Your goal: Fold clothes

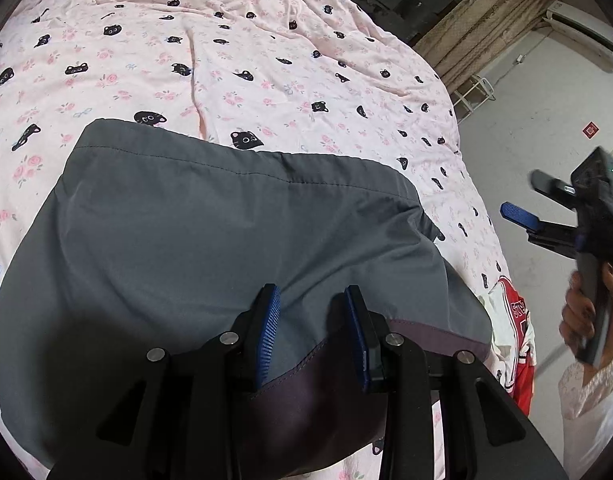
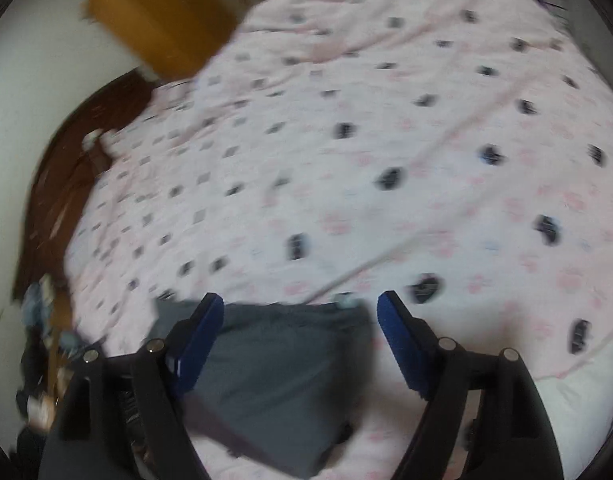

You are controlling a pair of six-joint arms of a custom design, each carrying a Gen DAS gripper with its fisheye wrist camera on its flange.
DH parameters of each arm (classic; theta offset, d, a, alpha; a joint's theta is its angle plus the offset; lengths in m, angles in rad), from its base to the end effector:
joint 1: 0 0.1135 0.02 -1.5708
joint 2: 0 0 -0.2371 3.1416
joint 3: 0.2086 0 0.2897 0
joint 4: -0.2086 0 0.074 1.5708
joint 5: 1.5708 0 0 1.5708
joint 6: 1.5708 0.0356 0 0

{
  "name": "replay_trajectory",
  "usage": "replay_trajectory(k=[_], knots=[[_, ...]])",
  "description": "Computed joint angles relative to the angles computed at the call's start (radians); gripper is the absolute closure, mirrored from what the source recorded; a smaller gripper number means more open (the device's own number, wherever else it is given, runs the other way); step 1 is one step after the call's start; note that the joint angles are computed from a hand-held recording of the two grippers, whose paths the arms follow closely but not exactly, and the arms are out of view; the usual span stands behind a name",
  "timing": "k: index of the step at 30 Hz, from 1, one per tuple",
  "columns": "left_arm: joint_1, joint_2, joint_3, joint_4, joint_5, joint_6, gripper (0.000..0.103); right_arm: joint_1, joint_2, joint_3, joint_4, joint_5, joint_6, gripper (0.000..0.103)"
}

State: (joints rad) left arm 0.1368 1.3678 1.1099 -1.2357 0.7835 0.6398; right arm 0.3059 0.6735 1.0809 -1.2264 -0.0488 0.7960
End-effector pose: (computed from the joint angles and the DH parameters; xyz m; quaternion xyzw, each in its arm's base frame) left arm 0.2701 0.0118 0.2325 0.2441 0.8908 -0.3396 0.1775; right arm 0.1386 0.0456 0.3487 0.2169 0.9043 0.2115 0.3008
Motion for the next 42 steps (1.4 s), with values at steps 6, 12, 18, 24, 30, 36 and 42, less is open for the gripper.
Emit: replay_trajectory(k=[6,12,18,24,30,36,42], knots=[[-0.015,-0.015,-0.007,0.018,-0.019,-0.018,0.073,0.251,0.136,-0.089,0.296,-0.092,0.112,0.055],[-0.021,-0.017,-0.018,0.036,-0.03,-0.026,0.073,0.266,0.349,-0.096,0.447,-0.088,0.189,0.055],[-0.036,0.006,-0.028,0.072,-0.05,-0.058,0.073,0.169,0.44,-0.134,0.473,-0.087,0.189,0.062],[0.019,0.073,0.067,-0.047,0.042,0.002,0.073,0.205,0.341,-0.156,0.43,0.005,0.188,0.063],[0.051,0.047,0.124,-0.041,0.056,0.019,0.072,0.41,0.248,-0.08,0.233,0.244,0.236,0.053],[-0.017,0.016,0.071,0.151,-0.128,-0.088,0.069,0.597,0.411,-0.005,0.06,0.402,0.302,0.049],[-0.041,0.013,-0.039,0.241,-0.176,-0.067,0.069,0.626,0.421,-0.133,0.142,0.406,0.324,0.038]])
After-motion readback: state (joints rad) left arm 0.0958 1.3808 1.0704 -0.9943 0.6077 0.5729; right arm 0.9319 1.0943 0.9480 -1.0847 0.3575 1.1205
